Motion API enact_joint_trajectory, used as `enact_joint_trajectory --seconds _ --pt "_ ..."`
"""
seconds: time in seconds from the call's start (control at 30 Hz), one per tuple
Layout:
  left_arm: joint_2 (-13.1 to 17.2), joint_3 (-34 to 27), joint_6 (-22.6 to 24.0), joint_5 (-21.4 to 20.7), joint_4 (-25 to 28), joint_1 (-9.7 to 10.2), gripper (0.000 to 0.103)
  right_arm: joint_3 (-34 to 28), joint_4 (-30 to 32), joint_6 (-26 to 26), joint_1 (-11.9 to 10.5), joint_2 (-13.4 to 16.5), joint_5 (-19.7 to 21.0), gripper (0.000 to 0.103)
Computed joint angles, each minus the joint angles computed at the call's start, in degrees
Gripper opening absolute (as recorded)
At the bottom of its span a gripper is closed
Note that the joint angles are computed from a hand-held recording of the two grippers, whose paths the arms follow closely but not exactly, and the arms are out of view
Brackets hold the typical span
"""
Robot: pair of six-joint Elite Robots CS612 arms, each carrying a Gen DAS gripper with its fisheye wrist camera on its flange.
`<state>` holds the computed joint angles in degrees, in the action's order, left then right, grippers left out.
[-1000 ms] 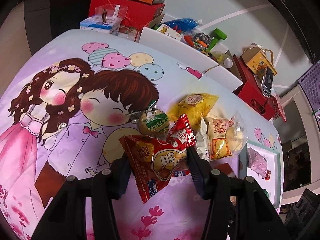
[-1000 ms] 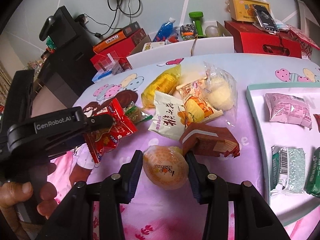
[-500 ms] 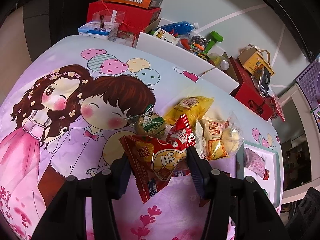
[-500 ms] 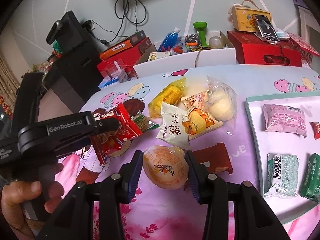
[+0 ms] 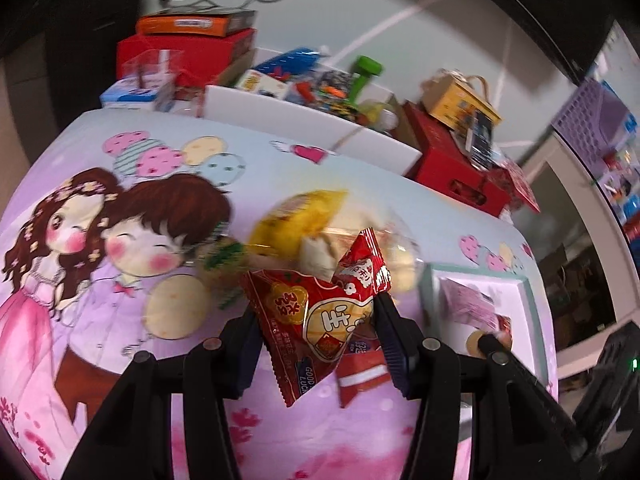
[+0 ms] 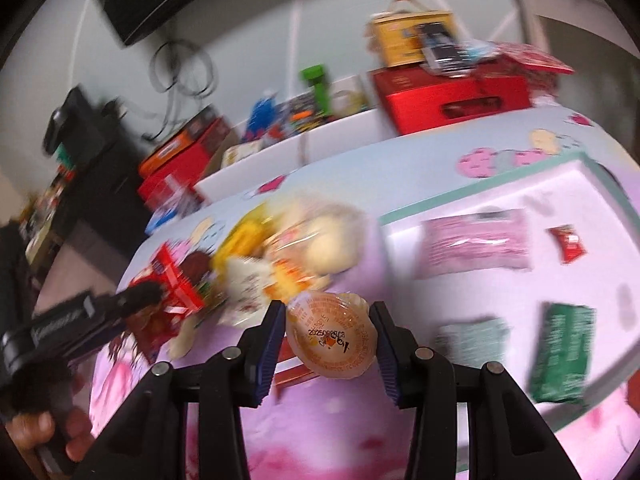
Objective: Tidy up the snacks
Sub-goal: 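Carry the red bag and jelly cup over the white tray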
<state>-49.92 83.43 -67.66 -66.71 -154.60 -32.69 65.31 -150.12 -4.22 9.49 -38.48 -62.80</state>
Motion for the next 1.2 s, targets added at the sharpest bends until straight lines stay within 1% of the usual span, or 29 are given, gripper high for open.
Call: enact_joint_trajectory --seconds 0.1,0.23,0.37,0.47,0.63,0.8,0.97,1.13,1.2 --pt "1.3 -2.6 3.1 -0.7 0.8 -0.40 0.055 -1.2 -0.8 4.1 -1.2 0.6 -1.8 0.046" --pt "3.1 -6.0 7.2 -1.3 1.3 -1.00 0.055 -2.4 -0.9 8.3 -2.7 1.1 -4.5 0.046" --pt "5.8 -10.7 11.3 -3.5 2.2 -1.31 0.055 -3.3 -0.2 11.9 -4.1 1.6 -5.9 0.046" --pt "8.3 -15.0 14.8 -5.8 4.2 -1.49 0.055 -4.1 -0.1 13.6 -4.8 2.1 -7.4 0.046" --pt "12.9 -22.4 19.8 -9.6 7.4 -1.77 0.055 -5.4 0.4 15.7 -5.8 3.0 -8.6 0.046" --pt "15.8 -26.9 22.3 -13.0 8.5 -1.91 0.055 -6.9 1.3 16.7 -6.2 4.1 -9.4 0.046" --pt "17.9 -30.4 24.0 -13.2 10.7 -2.08 0.055 -8.3 1.9 17.6 -6.5 5.2 -9.4 0.046" --pt "19.6 -33.2 25.7 -13.2 11.6 -2.14 0.055 -9.4 1.8 17.7 -6.6 6.0 -9.7 0.046" --pt "20.7 -35.2 26.4 -13.0 12.3 -2.08 0.055 -9.6 1.8 17.6 -6.6 6.1 -9.7 0.046"
